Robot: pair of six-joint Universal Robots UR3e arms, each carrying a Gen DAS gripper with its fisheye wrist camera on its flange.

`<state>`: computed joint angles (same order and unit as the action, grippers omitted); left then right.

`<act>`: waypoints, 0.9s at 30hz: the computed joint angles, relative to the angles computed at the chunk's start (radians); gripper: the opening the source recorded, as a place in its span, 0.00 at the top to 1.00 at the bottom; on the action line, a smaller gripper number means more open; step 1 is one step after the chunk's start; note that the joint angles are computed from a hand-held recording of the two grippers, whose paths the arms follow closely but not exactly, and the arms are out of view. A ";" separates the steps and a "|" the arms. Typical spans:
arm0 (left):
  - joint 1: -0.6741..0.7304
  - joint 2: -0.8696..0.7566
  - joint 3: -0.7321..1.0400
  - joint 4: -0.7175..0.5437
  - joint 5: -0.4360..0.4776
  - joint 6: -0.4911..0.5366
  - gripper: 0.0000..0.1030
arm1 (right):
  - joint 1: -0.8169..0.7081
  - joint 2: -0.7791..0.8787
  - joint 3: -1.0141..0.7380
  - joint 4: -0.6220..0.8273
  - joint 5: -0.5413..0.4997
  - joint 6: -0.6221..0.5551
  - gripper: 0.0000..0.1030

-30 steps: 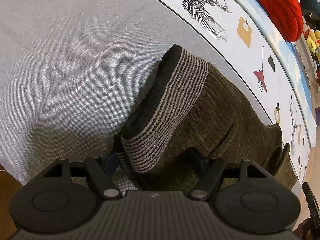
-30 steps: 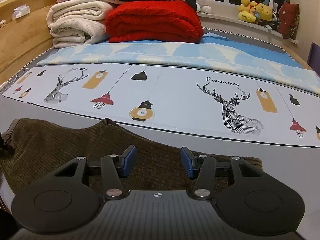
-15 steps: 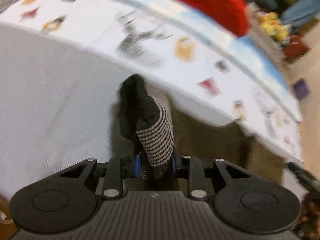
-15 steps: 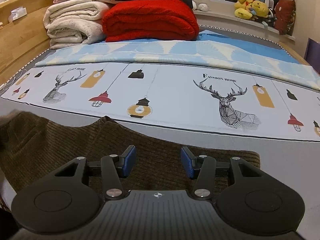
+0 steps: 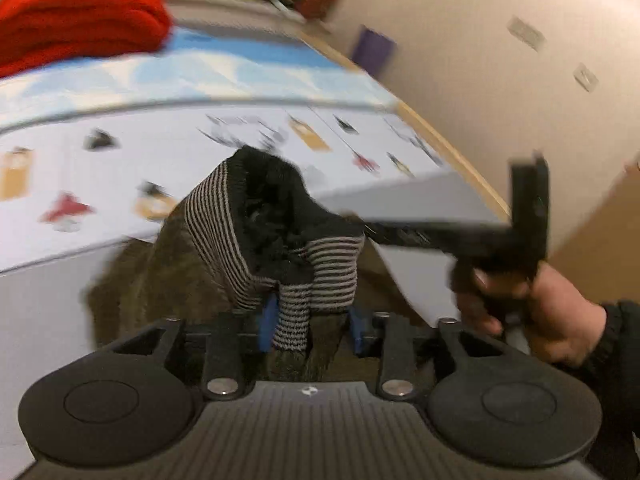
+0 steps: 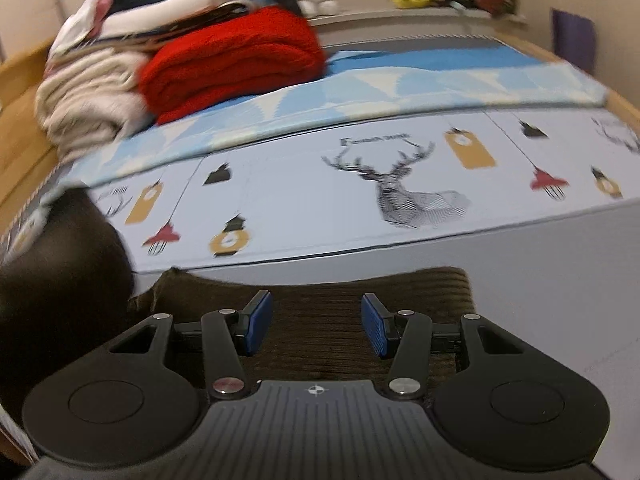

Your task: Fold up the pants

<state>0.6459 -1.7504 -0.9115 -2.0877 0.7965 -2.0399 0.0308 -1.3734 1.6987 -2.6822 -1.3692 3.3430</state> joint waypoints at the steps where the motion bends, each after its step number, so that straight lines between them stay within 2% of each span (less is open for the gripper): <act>1: -0.027 -0.014 0.013 -0.027 0.006 0.001 0.48 | -0.013 -0.003 0.006 0.003 0.012 0.012 0.50; 2: -0.048 -0.032 0.032 -0.046 0.007 0.001 0.48 | -0.027 -0.006 0.014 0.005 0.028 0.028 0.50; 4: -0.045 0.003 -0.044 0.052 0.005 -0.050 0.45 | -0.055 -0.009 0.028 0.014 0.066 0.071 0.49; 7: -0.014 -0.038 -0.022 0.126 0.019 -0.199 0.43 | -0.083 -0.001 0.028 0.043 0.125 0.115 0.47; 9: -0.001 -0.083 0.007 0.199 0.060 -0.310 0.43 | -0.093 0.014 0.019 0.065 0.178 0.126 0.39; 12: 0.021 -0.130 0.043 0.243 0.143 -0.384 0.43 | -0.088 0.060 -0.023 0.128 0.278 0.109 0.28; 15: 0.045 -0.130 0.036 0.259 0.192 -0.358 0.43 | -0.048 0.123 -0.105 0.220 0.312 0.070 0.19; 16: 0.059 -0.128 0.044 0.240 0.194 -0.338 0.43 | -0.031 0.148 -0.142 0.251 0.309 0.053 0.19; 19: 0.085 -0.155 0.100 0.205 0.196 -0.313 0.40 | 0.040 0.228 -0.255 0.331 0.232 0.034 0.16; 21: 0.105 -0.156 0.113 0.194 0.199 -0.304 0.39 | 0.078 0.277 -0.322 0.373 0.164 0.056 0.09; 24: 0.125 -0.163 0.140 0.180 0.196 -0.312 0.39 | 0.095 0.301 -0.347 0.382 0.143 0.081 0.08; 25: 0.128 -0.164 0.145 0.180 0.193 -0.318 0.39 | 0.097 0.299 -0.339 0.369 0.144 0.073 0.10; 27: 0.127 -0.164 0.151 0.186 0.194 -0.331 0.39 | 0.092 0.268 -0.288 0.311 0.176 0.055 0.48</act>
